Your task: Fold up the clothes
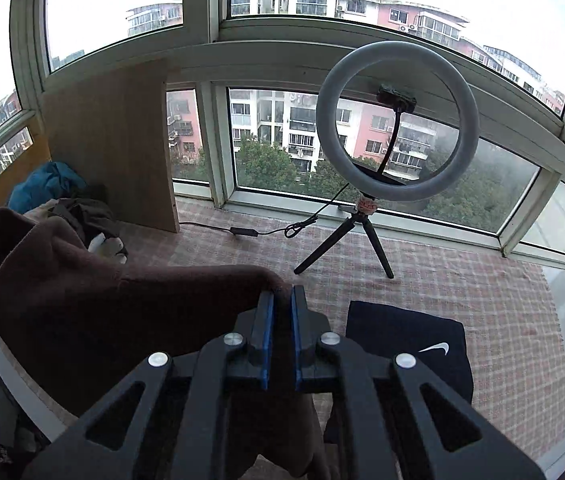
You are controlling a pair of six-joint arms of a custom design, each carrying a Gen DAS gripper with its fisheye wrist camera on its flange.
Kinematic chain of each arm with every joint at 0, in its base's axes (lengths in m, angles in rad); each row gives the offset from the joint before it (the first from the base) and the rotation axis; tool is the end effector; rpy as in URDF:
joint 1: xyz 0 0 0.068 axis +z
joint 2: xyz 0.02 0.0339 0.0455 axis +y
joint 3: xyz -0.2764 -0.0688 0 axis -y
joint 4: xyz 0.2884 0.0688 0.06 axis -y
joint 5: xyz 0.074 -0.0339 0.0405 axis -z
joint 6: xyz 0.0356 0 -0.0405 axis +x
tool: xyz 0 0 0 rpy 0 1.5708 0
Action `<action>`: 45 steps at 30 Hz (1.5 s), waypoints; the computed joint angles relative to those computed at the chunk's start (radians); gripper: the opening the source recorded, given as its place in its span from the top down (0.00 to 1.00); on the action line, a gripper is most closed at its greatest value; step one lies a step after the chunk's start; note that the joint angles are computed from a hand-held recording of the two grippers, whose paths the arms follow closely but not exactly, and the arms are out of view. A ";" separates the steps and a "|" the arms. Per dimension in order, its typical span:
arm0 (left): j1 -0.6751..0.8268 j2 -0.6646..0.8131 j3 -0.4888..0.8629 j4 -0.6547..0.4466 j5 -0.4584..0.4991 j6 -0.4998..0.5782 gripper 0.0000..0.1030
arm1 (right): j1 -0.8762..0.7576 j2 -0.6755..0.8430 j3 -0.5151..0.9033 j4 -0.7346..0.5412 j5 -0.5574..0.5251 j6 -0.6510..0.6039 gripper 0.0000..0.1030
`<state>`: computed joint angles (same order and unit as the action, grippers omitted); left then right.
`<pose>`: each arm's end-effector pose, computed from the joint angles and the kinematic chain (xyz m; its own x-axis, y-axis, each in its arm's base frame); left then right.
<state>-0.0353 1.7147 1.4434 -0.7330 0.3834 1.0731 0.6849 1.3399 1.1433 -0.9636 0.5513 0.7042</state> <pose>0.4103 -0.0278 0.2773 -0.1975 0.8224 -0.5336 0.8524 0.4129 0.3209 0.2387 0.1709 0.2894 -0.7852 0.0707 -0.6151 0.1725 0.9791 -0.1076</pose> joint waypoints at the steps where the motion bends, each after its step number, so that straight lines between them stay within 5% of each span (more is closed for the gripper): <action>1: -0.059 0.056 -0.065 0.203 -0.147 -0.055 0.52 | -0.065 0.099 -0.006 0.043 -0.024 -0.026 0.88; 3: -0.076 0.165 -0.095 0.374 -0.309 -0.098 0.75 | -0.102 0.146 -0.074 0.121 -0.068 0.014 0.88; 4: -0.079 0.227 -0.099 0.455 -0.376 -0.111 0.77 | -0.103 0.115 -0.144 0.182 -0.092 0.042 0.88; 6: 0.025 0.254 -0.063 0.280 -0.217 -0.075 0.71 | -0.037 -0.007 -0.305 0.261 -0.139 0.133 0.82; 8: 0.122 0.238 -0.104 0.176 -0.112 0.009 0.63 | 0.124 -0.110 -0.431 0.252 -0.159 0.296 0.62; 12: 0.274 0.229 -0.207 0.029 -0.017 0.219 0.59 | 0.517 -0.044 -0.597 0.392 -0.203 0.759 0.59; 15: 0.260 0.195 -0.364 0.163 -0.069 0.295 0.53 | 0.621 0.115 -0.627 0.560 -0.225 0.930 0.59; 19: 0.167 0.287 -0.335 0.248 -0.077 0.155 0.51 | 0.554 0.241 -0.597 0.735 -0.252 0.836 0.59; 23: 0.154 0.283 -0.303 0.314 -0.083 0.057 0.55 | 0.545 0.102 -0.519 0.515 -0.160 0.785 0.59; 27: 0.301 0.246 -0.080 -0.133 0.101 0.131 0.54 | 0.690 -0.191 -0.419 0.094 0.026 0.908 0.59; 29: 0.366 0.186 -0.063 -0.217 0.131 0.171 0.44 | 0.791 -0.249 -0.342 -0.113 0.123 1.051 0.59; 31: 0.418 0.088 -0.127 -0.169 0.138 0.179 0.19 | 0.852 -0.185 -0.250 -0.301 0.170 1.178 0.56; 32: 0.419 0.048 -0.187 -0.112 0.128 0.170 0.17 | 0.856 -0.158 -0.229 -0.348 0.172 1.209 0.51; 36: 0.315 0.145 -0.294 0.029 0.061 0.071 0.18 | 0.676 -0.088 -0.369 -0.074 0.048 1.003 0.50; 38: 0.259 0.227 -0.306 0.063 0.011 0.011 0.29 | 0.607 0.010 -0.424 0.107 -0.022 0.870 0.50; 40: 0.211 0.291 -0.316 0.142 -0.042 -0.052 0.55 | 0.558 0.131 -0.434 0.247 -0.077 0.768 0.50; 44: 0.154 0.384 -0.287 0.244 -0.071 -0.110 0.65 | 0.508 0.226 -0.473 0.470 -0.143 0.664 0.50; 45: 0.147 0.390 -0.273 0.219 -0.069 -0.104 0.83 | 0.495 0.261 -0.461 0.478 -0.144 0.655 0.50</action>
